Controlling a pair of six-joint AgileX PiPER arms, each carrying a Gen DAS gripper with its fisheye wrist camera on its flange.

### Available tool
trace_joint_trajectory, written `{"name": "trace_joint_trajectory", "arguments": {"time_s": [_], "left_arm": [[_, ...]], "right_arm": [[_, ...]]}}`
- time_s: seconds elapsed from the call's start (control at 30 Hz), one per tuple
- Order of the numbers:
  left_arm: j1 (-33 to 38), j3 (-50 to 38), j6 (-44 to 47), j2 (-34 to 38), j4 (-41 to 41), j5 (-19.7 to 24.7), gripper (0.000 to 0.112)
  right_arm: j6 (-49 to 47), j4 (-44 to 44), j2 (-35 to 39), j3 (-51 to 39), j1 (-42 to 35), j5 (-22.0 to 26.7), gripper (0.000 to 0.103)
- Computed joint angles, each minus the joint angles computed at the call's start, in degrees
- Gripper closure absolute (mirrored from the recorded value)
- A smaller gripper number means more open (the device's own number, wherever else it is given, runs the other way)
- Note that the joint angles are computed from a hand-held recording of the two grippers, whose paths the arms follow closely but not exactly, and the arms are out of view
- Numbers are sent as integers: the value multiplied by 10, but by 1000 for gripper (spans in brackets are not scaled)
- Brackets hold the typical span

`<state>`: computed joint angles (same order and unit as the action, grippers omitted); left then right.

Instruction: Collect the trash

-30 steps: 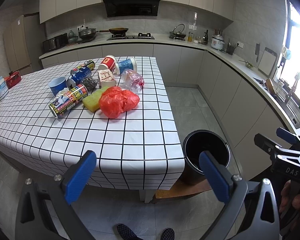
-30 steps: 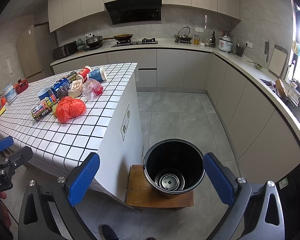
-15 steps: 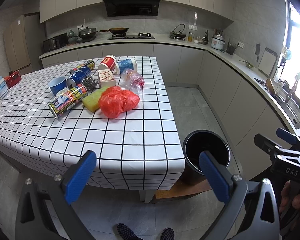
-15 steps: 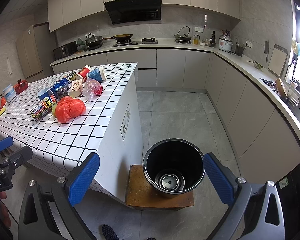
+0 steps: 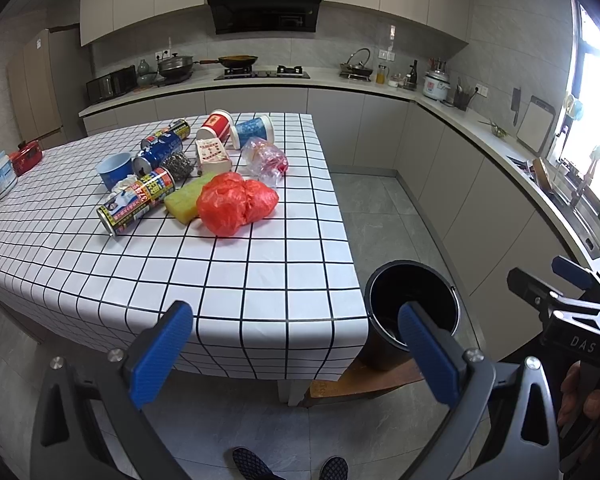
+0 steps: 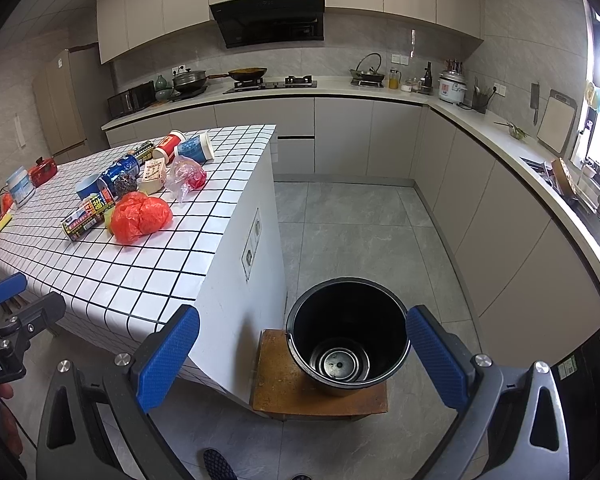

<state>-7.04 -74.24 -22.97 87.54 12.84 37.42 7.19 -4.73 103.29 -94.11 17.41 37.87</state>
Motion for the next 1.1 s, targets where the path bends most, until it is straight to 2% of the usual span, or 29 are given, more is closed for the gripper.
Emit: {"name": "trace_joint_trajectory", "arguments": {"time_s": [0.43,0.67,0.87,1.0,1.1], "left_arm": [[-4,-4,-18,8,18,0,9],[18,-4,-29,11,31,1,9],[66,-10,-38,20,34,0,9],[100,-18,-51,34,54,0,9],[143,-39,11,62,9,-4,9]], "right_arm": [[-10,11,6,0,-5,-7,0],[-33,34,30,-32,-4,2,0],[-72,73,80,-106,5,26,0],[-89,98,139,-198,19,59,0],[-80,102,199,-292,33,100,0]]}}
